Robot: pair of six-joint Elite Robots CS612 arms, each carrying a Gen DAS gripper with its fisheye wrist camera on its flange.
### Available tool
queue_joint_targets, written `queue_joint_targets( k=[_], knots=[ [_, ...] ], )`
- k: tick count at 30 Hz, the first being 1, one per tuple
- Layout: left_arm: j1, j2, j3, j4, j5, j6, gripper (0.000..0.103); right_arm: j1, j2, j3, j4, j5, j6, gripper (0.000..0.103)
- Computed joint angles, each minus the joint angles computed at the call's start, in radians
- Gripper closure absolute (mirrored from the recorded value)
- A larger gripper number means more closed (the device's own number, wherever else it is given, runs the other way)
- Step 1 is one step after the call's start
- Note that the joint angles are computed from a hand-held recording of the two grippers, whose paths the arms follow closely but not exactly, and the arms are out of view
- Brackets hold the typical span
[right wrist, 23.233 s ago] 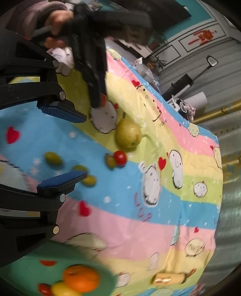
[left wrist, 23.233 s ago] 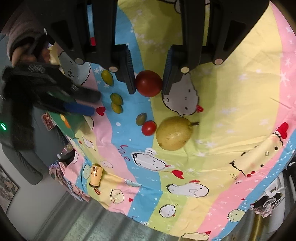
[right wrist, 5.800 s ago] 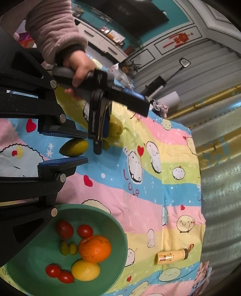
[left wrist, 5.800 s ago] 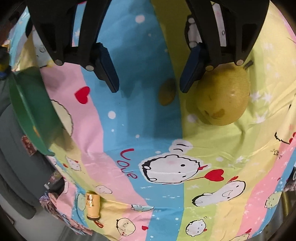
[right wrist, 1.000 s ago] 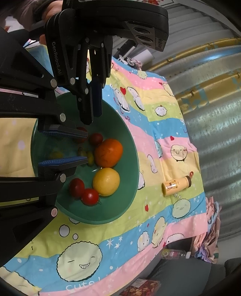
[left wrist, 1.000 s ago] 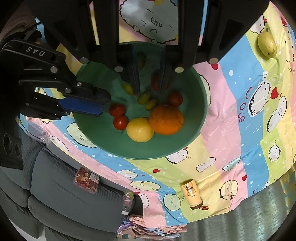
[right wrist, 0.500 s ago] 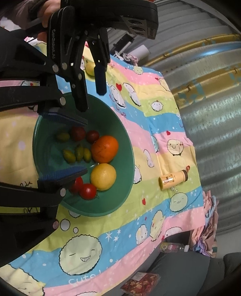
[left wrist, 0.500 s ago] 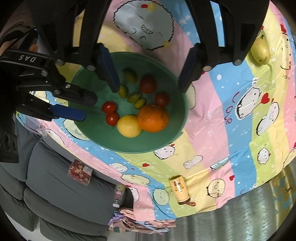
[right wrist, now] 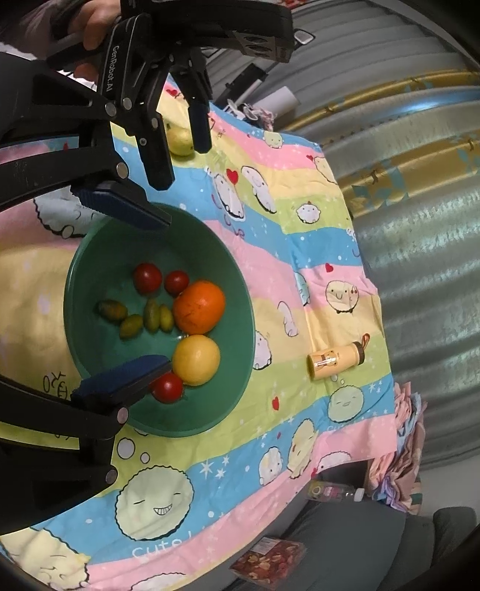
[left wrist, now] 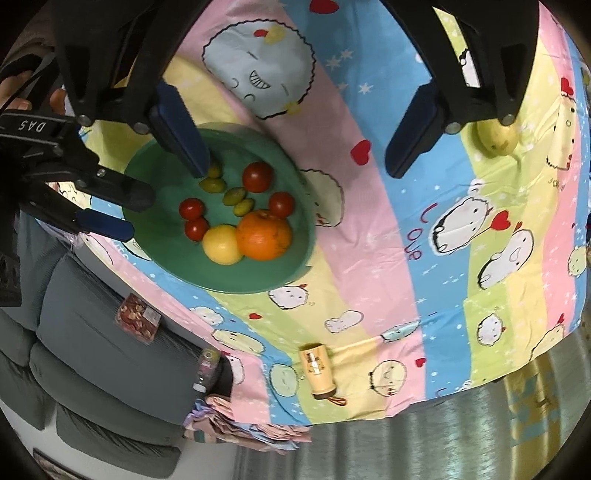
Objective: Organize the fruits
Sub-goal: 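Move both open tools toward the yellow-green pear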
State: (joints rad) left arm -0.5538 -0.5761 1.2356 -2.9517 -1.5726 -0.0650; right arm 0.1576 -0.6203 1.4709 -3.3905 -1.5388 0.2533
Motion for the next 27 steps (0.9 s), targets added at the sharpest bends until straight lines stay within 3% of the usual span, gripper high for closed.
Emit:
queue_joint_targets(
  k=[4,7,27],
  knots=[
    [0.011,-0.007,0.016,-0.02,-0.007,-0.028,0.001,0.007,-0.002,-0.007,0.017,-0.008,0.005,0.03],
    [0.02,-0.013,0.032,-0.038,-0.004,-0.052,0.001,0.012,-0.003,-0.013,0.023,-0.011,0.009,0.02],
    [0.081,-0.037,0.119,-0.096,-0.025,-0.185,0.001,0.067,0.035,-0.131,0.172,0.043,-0.11,0.02]
  ],
)
